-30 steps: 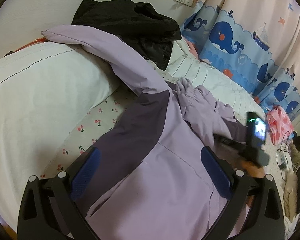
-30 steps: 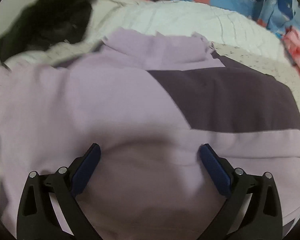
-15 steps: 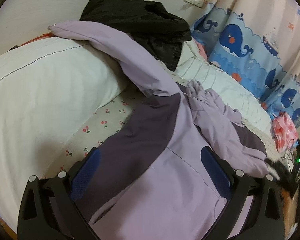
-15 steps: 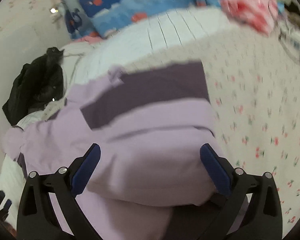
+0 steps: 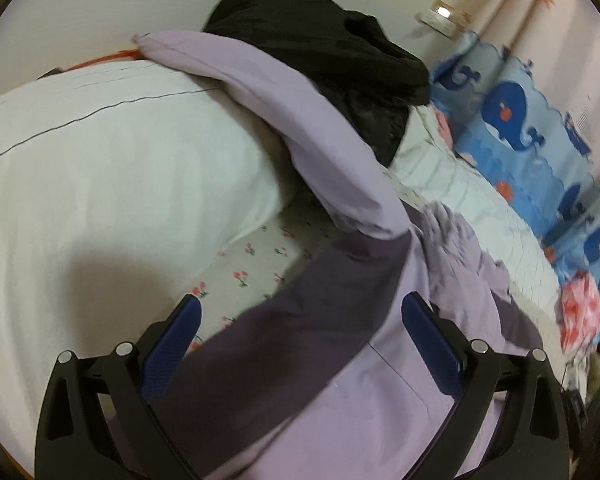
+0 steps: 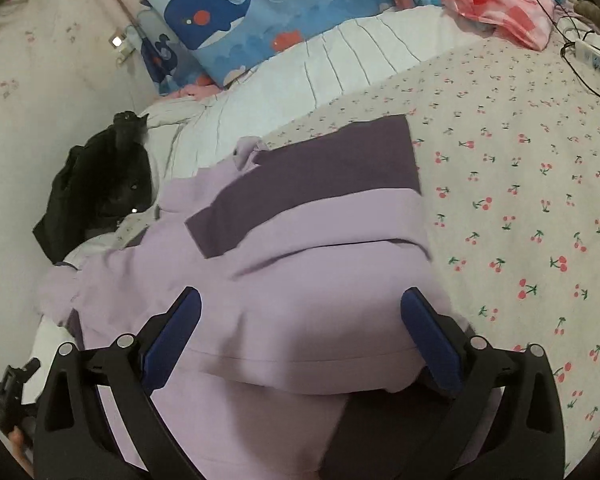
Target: Fold large clothes
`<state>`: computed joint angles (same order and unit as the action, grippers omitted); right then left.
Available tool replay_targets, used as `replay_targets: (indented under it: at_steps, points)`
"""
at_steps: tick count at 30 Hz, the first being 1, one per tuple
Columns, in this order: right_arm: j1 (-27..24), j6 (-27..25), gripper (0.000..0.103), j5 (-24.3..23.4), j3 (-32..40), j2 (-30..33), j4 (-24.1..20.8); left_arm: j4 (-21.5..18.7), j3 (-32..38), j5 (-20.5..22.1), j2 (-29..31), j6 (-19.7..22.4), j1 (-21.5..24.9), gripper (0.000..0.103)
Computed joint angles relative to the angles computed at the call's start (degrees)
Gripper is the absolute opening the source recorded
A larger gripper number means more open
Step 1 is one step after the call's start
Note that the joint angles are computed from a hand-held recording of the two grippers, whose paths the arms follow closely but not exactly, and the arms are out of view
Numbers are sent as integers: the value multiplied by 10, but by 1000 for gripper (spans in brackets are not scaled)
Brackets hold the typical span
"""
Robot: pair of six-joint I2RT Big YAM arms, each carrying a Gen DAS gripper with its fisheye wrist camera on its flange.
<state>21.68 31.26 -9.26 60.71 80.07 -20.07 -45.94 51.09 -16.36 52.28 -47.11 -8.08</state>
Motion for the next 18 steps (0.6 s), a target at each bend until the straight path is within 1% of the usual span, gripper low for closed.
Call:
replay_targets:
  at_steps: [2, 4, 6, 7, 9, 10, 12, 13, 14, 15, 16, 18]
  points:
    - [6, -8, 97, -7, 1, -9, 5, 4, -3, 5, -2, 1, 7, 96]
    - [18, -28, 97, 6, 5, -13, -3, 21, -8, 32, -3, 6, 19, 96]
    - [27, -34, 97, 9, 4, -17, -4, 31, -3, 59, 6, 16, 36, 96]
    - [28, -33, 97, 6, 5, -18, -6, 33, 7, 79, 17, 27, 55, 96]
    - [28, -29, 97, -5, 6, -17, -9, 28, 26, 94, 34, 38, 93, 96]
    - [28, -26, 97, -7, 6, -16, -9, 28, 35, 110, 42, 43, 113, 96]
    - [26, -19, 97, -11, 8, -15, -10, 20, 71, 168, 74, 54, 183, 96]
    - [24, -16, 97, -14, 7, -15, -10, 9, 92, 175, 91, 54, 211, 96]
    - [22, -12, 97, -17, 7, -14, -8, 8, 105, 169, 99, 57, 228, 96]
    - [21, -7, 97, -20, 6, -14, -7, 10, 122, 161, 111, 70, 249, 96]
    - [20, -3, 97, -22, 5, -13, -6, 10, 139, 165, 125, 83, 271, 96]
    - [20, 6, 97, -27, 5, -10, -6, 2, 167, 186, 155, 83, 308, 96]
